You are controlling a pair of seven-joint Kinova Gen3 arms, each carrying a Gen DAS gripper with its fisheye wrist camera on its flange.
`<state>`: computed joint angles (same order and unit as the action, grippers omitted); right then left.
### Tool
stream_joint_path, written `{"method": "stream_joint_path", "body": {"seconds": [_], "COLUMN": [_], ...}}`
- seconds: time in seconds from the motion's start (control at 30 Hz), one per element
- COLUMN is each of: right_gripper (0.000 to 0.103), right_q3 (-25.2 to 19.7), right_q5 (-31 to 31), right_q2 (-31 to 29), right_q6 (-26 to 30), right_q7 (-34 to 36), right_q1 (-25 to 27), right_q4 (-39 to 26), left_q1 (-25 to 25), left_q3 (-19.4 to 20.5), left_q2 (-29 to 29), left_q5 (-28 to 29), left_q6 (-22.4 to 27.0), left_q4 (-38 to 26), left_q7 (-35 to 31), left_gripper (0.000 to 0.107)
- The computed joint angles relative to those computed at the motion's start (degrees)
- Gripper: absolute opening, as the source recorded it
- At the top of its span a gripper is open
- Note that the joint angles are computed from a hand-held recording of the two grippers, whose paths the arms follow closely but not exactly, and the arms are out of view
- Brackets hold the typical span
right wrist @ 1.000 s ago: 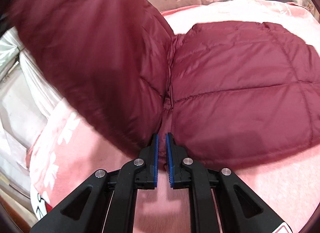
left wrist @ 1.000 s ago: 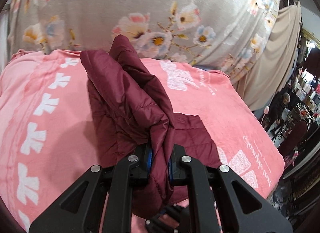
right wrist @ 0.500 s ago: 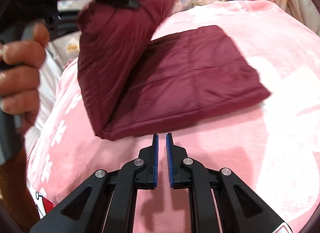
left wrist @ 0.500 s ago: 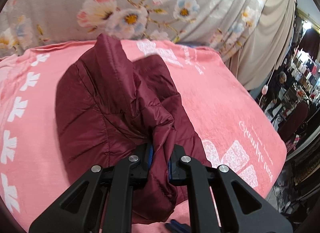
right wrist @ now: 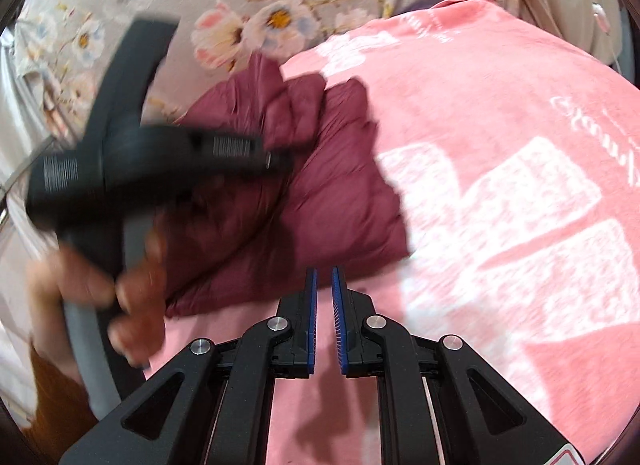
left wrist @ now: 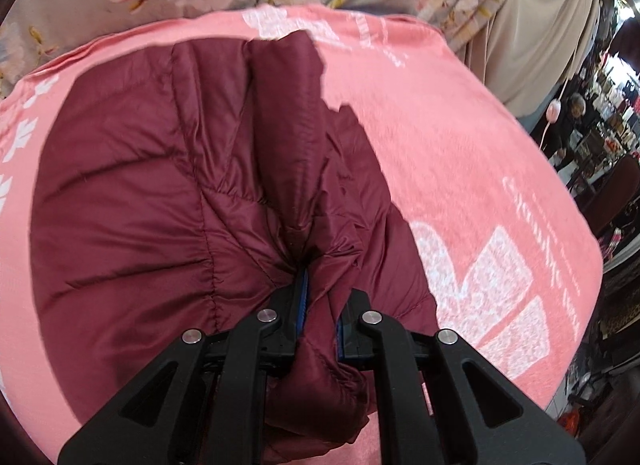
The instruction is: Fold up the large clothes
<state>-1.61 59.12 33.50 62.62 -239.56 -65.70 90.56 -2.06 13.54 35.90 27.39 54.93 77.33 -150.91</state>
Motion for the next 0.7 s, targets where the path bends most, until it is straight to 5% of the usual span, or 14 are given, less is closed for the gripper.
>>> {"method": "stream_joint_path", "body": {"seconds": [0.13, 0.2, 0.3, 0.43, 0.57, 0.7], "right_gripper": [0.017, 0.037, 0.041, 0.048, 0.057, 0.059], "right_q3": [0.4, 1.1, -0.8, -2.2, -3.1, -2.2], "right_q5": [3.2, 6.9, 10.7, 14.6, 14.5, 13.4], "right_q2": [-4.2, -7.4, -10.5, -12.2, -12.0, -11.4], "right_q6": [-1.2, -4.9, -8.8, -12.2, -14.3, -19.5], "right_q7": [-5.5, -8.9, -8.9, -5.7, -0.7, 2.2], "right_q1": [0.4, 2.1, 7.4, 12.8, 16.8, 20.1], "right_q4": [6.0, 10.4, 12.4, 11.6, 8.6, 6.5], "left_q1": [0.9, 0.9, -0.6, -4.1, -8.2, -8.4], "left_q3": [-0.4, -0.3, 0.4, 1.3, 1.5, -0.9], "left_q2": [0.4, 0.6, 0.8, -0.6, -4.8, -5.5], "left_q5": [-0.8, -1.0, 0.0, 3.6, 10.0, 11.7], "left_q6": [-1.0, -1.2, 1.1, 5.8, 4.2, 4.0], "left_q4": [0.6, 0.7, -0.4, -1.4, 1.8, -0.2], "left_q7": [0.5, 0.6, 0.5, -0.4, -5.0, -3.3], "left_gripper": [0.009, 0.010, 0.015, 0.044, 0.077, 0.079]}}
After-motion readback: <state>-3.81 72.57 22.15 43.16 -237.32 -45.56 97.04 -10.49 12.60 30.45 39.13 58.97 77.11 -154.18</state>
